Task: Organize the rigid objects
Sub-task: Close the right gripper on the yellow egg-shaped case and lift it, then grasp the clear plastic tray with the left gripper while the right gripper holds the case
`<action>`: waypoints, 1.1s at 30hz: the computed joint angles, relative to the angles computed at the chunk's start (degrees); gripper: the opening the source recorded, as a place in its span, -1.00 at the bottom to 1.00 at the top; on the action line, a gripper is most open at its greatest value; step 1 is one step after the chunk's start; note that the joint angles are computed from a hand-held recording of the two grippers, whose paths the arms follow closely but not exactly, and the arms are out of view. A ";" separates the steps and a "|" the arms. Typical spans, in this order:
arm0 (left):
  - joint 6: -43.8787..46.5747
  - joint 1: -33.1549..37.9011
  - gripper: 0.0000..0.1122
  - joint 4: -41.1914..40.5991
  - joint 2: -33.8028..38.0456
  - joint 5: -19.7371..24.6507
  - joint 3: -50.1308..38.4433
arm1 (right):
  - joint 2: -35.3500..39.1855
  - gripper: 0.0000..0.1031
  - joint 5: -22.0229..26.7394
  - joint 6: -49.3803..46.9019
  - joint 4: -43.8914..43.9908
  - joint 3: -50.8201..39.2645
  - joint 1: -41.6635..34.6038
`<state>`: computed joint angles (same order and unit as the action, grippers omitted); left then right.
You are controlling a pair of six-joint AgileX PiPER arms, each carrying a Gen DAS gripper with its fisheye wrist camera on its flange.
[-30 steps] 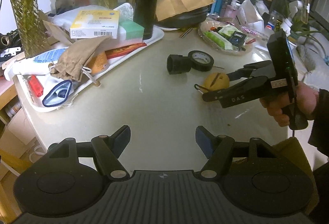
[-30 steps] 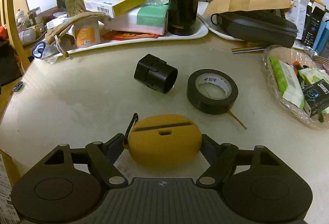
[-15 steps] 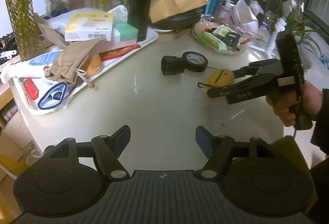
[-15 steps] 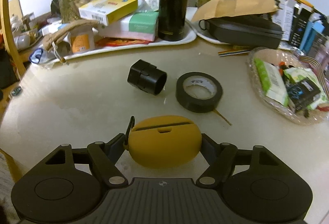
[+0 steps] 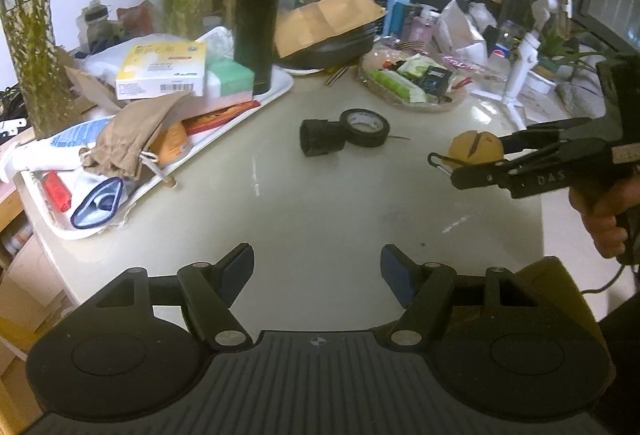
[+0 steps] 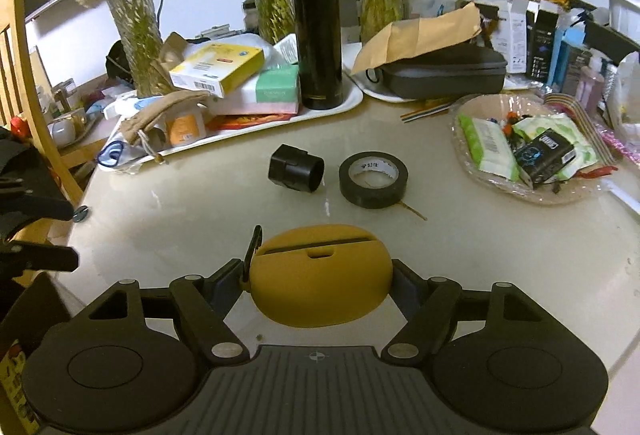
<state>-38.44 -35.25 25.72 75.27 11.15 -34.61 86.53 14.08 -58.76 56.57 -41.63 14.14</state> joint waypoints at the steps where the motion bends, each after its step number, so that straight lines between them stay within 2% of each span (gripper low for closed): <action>1: 0.85 -0.03 0.24 -0.78 0.00 0.01 -0.08 | -1.10 0.52 -0.56 1.51 -1.61 0.68 0.39; 5: 2.79 -0.89 0.24 -2.20 0.71 2.39 -1.72 | -5.45 0.52 -2.41 10.63 -10.70 3.49 2.18; 10: 2.17 -2.80 0.24 -0.25 1.93 4.34 -3.68 | -9.75 0.52 -1.83 15.09 -12.79 5.95 1.83; 14: 1.30 -4.52 0.24 1.85 4.78 6.57 -6.96 | -12.88 0.52 -2.07 26.29 -21.84 7.25 2.60; 20: 12.29 -4.97 0.24 -6.60 9.65 9.39 -12.70 | -17.52 0.52 -1.10 43.31 -35.80 8.73 3.61; 26: 20.31 -4.97 0.24 -13.25 14.10 11.76 -18.64 | -21.61 0.52 3.12 46.18 -39.01 8.02 1.77; 33: 21.05 -5.23 0.23 -14.50 21.22 15.40 -26.60 | -26.06 0.52 8.02 46.72 -40.31 6.37 -1.73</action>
